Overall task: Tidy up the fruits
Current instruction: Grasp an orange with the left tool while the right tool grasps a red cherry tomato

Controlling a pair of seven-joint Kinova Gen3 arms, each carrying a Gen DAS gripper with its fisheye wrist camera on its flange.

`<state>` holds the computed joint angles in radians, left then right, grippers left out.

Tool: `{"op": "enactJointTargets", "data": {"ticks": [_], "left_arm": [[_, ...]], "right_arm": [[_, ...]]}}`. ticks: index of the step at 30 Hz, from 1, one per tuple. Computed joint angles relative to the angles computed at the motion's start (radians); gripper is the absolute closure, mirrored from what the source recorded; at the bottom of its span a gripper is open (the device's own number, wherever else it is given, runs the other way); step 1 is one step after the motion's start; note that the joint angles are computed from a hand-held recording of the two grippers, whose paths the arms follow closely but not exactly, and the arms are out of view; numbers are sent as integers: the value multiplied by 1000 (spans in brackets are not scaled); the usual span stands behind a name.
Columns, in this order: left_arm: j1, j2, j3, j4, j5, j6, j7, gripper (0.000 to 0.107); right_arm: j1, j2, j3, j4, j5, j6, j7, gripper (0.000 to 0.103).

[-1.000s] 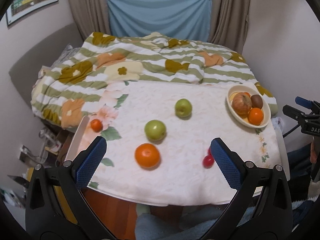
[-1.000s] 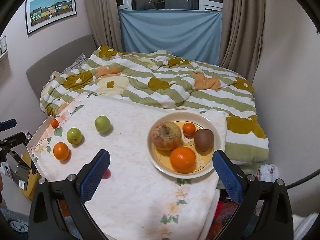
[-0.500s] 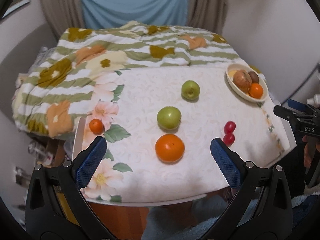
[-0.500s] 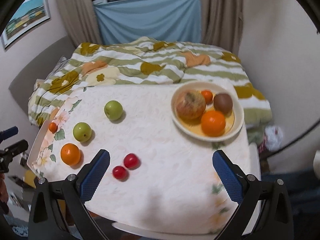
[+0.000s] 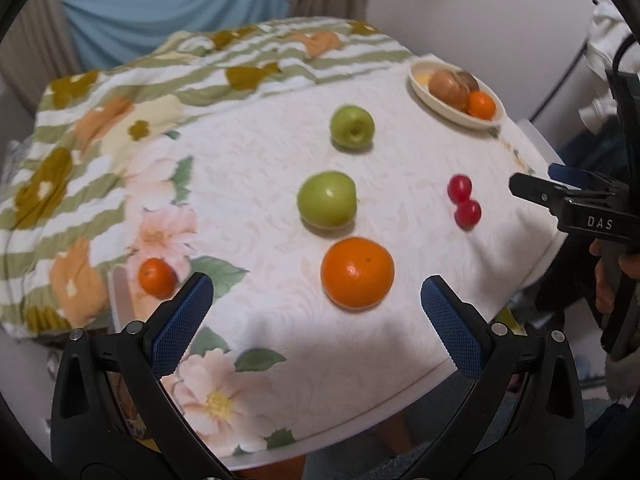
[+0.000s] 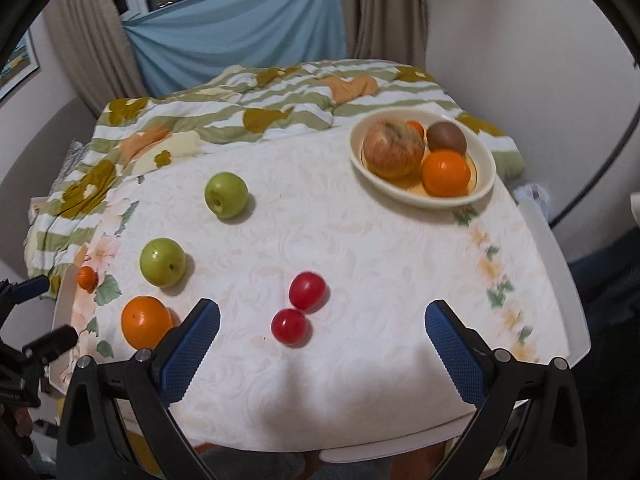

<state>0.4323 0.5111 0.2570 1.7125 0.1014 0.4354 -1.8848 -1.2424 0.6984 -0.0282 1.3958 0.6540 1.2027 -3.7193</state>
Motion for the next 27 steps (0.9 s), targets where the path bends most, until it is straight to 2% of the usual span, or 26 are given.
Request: {"op": "enactJointTargets", "data": {"ticks": [6, 14, 18, 20, 23, 27], "left_arm": [[-43, 78, 55, -22, 30, -11, -80, 4], [-38, 163, 87, -56, 48, -32, -145, 5], [-3, 194, 65, -86, 33, -13, -155, 23], [5, 201, 59, -87, 31, -15, -156, 25], [8, 207, 56, -93, 33, -10, -154, 39], [19, 209, 46, -104, 25, 5, -155, 40]], "right_arm": [[-10, 68, 15, -61, -27, 15, -47, 1], [-7, 121, 34, -62, -45, -41, -69, 5], [0, 143, 36, -74, -52, -55, -37, 15], [2, 148, 39, -75, -54, -65, -18, 18], [4, 157, 44, -86, -57, -64, 16, 24], [17, 159, 46, -86, -63, -88, 57, 34]]}}
